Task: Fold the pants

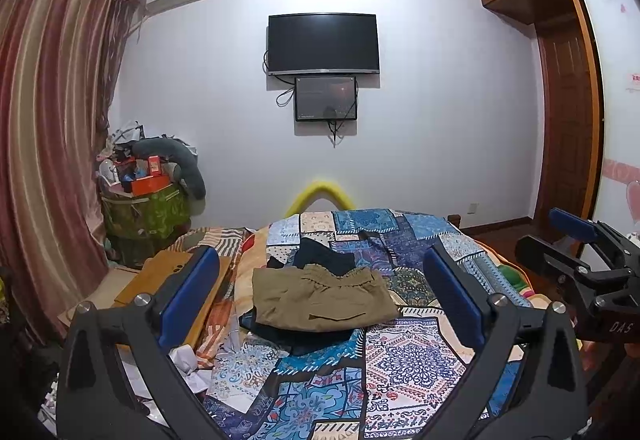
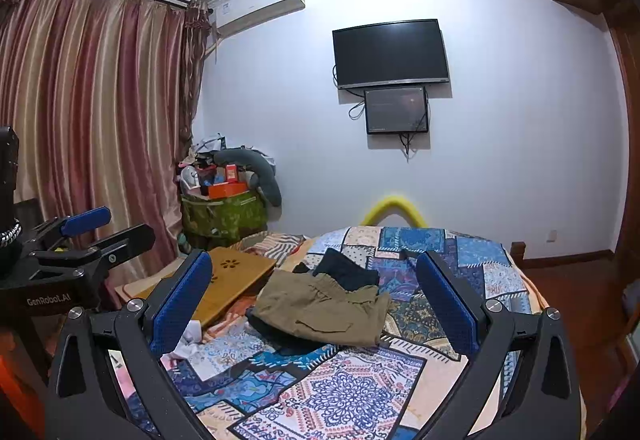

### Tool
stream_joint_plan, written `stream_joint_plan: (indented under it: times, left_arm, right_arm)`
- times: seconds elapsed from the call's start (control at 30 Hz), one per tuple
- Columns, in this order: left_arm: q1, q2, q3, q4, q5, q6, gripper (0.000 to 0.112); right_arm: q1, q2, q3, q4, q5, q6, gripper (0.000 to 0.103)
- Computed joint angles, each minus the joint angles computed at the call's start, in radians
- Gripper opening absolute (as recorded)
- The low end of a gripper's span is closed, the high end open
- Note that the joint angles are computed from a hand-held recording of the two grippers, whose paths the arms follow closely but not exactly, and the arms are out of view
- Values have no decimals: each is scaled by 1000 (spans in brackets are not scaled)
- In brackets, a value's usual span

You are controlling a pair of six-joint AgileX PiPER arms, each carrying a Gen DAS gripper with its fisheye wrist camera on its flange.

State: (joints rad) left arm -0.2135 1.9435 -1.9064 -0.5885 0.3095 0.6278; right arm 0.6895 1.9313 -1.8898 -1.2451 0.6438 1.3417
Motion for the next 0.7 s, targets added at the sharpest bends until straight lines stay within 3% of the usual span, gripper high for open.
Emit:
stream_joint_plan:
  times: [0.3,0.7]
  left_arm:
    - [15,24,-46,-28,51,1,103]
    - [16,21,-34,-66,60,52,103]
  right_arm:
    - [3,1,0,-11,5,10,101]
    - [5,5,-6,-18,10,21,101]
